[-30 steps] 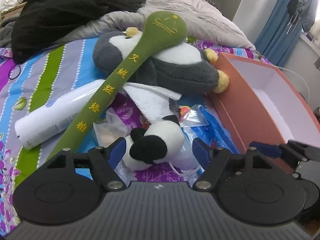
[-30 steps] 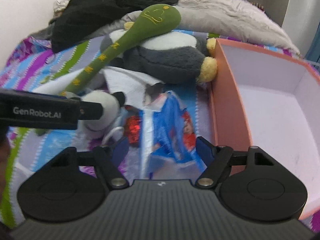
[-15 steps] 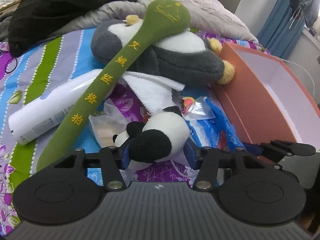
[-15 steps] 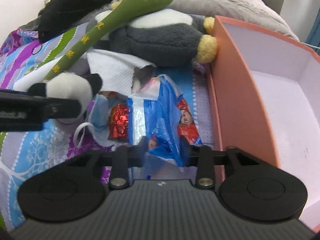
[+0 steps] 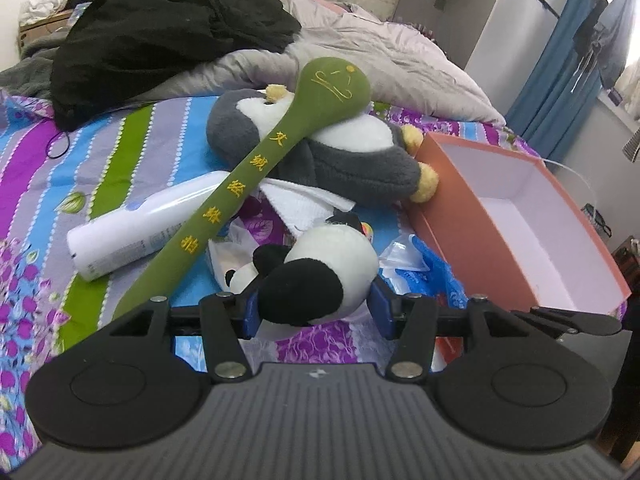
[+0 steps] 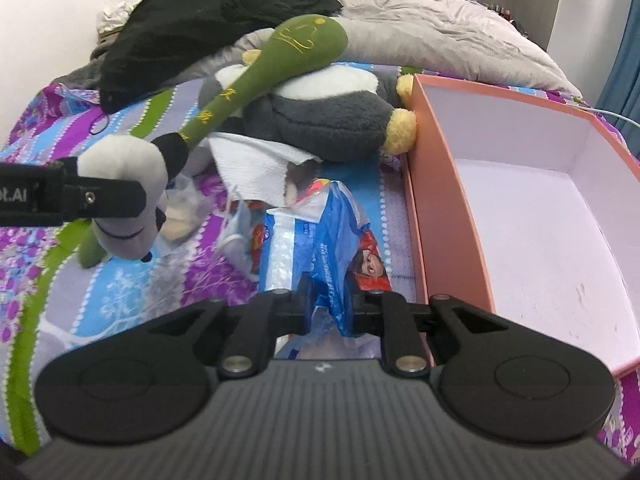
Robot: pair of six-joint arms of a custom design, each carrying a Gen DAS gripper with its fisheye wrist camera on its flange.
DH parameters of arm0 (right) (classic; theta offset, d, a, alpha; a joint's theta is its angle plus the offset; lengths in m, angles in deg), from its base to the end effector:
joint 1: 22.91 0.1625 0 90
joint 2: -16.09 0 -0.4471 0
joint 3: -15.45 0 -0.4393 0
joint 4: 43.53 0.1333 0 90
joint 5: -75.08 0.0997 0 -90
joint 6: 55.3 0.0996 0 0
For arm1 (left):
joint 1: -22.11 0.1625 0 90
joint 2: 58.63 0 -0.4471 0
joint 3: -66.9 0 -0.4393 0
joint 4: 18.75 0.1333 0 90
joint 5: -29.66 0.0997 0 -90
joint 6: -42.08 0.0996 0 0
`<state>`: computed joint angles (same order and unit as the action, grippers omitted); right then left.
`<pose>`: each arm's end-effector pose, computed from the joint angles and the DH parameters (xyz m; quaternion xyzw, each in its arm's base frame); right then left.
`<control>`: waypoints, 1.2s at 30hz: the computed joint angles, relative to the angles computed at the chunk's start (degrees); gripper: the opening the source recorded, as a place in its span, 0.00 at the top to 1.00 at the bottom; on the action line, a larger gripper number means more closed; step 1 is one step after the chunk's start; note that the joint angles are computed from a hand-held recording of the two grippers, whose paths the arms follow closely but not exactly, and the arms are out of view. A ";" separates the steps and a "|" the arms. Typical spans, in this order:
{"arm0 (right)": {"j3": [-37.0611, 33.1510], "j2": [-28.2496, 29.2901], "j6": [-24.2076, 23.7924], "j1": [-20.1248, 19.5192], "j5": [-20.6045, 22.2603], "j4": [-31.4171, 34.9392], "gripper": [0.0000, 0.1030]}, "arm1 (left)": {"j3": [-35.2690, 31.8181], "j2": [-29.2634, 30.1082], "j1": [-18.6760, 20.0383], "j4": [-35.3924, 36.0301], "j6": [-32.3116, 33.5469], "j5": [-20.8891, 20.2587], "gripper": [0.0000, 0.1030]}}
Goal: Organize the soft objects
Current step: 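Close the right tool on the blue bag while the left tool grips the panda plush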
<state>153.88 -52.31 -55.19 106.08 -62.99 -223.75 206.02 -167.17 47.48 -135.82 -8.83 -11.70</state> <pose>0.3173 -0.2979 0.1373 0.2319 -0.8717 0.2850 0.3243 -0.2104 -0.3300 0.2911 0.1213 0.9028 -0.3333 0.2431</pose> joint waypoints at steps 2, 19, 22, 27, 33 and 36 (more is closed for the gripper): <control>0.38 -0.83 1.63 1.10 -0.11 1.45 0.82 | 0.20 -1.93 -1.75 3.54 -3.23 -0.17 0.43; -2.93 -2.93 8.22 0.33 2.94 16.74 0.82 | -3.19 0.56 3.34 8.53 -8.20 -4.46 0.43; -4.25 -4.85 10.04 1.88 2.95 20.64 0.82 | -5.08 0.12 2.42 10.39 -8.44 -5.54 0.43; -1.25 -4.86 6.09 2.60 2.43 13.73 0.83 | -3.97 -1.67 -0.35 12.35 -8.84 -3.75 0.43; 4.12 -2.54 0.36 2.83 3.03 -2.60 0.87 | 0.67 -6.10 -4.13 12.43 -10.50 -0.69 0.43; 5.44 -3.41 1.81 3.16 3.68 -3.64 0.88 | 1.50 -7.86 -6.67 15.70 -14.57 -1.25 0.43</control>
